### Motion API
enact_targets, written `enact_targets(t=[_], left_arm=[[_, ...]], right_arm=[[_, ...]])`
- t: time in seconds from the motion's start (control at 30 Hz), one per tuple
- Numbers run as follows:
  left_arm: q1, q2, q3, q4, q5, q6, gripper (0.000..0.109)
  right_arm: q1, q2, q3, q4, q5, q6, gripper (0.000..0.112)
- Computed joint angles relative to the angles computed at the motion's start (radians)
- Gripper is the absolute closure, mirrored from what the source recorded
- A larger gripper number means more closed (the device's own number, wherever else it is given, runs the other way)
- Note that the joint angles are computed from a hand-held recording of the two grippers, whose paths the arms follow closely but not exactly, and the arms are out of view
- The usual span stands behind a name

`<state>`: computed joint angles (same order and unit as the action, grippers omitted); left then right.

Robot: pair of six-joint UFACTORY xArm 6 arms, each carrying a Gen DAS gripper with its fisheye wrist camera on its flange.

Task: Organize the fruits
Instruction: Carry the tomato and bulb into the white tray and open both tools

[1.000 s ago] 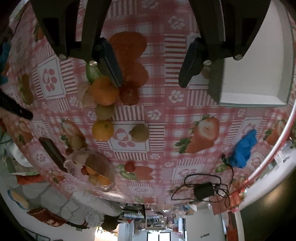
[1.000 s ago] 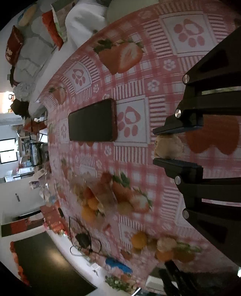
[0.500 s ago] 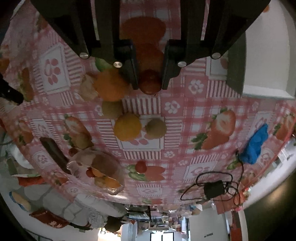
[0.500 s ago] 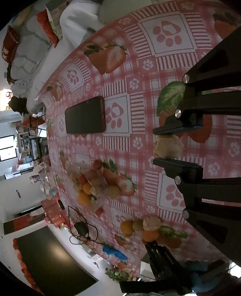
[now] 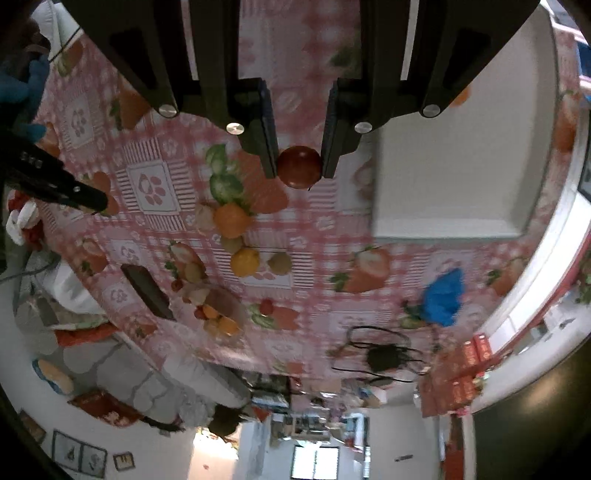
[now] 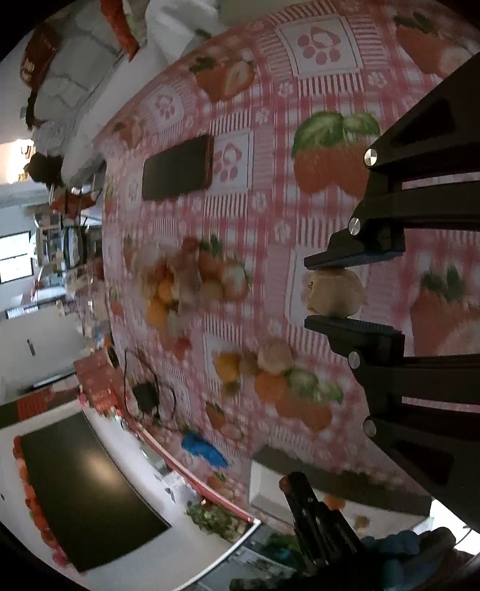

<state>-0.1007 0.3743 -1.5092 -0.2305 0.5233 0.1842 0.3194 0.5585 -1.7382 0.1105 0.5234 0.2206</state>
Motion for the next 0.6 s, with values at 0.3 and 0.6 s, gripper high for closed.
enact_targets(t=[0.3,0.6], left_arm=[[0.117,-0.180,0.213,0.048,-0.075,-0.038,0.083],[0.228,-0.229,0.240,0.031,-0.093,-0.005,0.083]], right_arm=[[0.111,0.047,-0.115,0.059,0.048,-0.059,0.085],[0.204,0.224,-0.449,0.100,0.193,-0.095,0.085]])
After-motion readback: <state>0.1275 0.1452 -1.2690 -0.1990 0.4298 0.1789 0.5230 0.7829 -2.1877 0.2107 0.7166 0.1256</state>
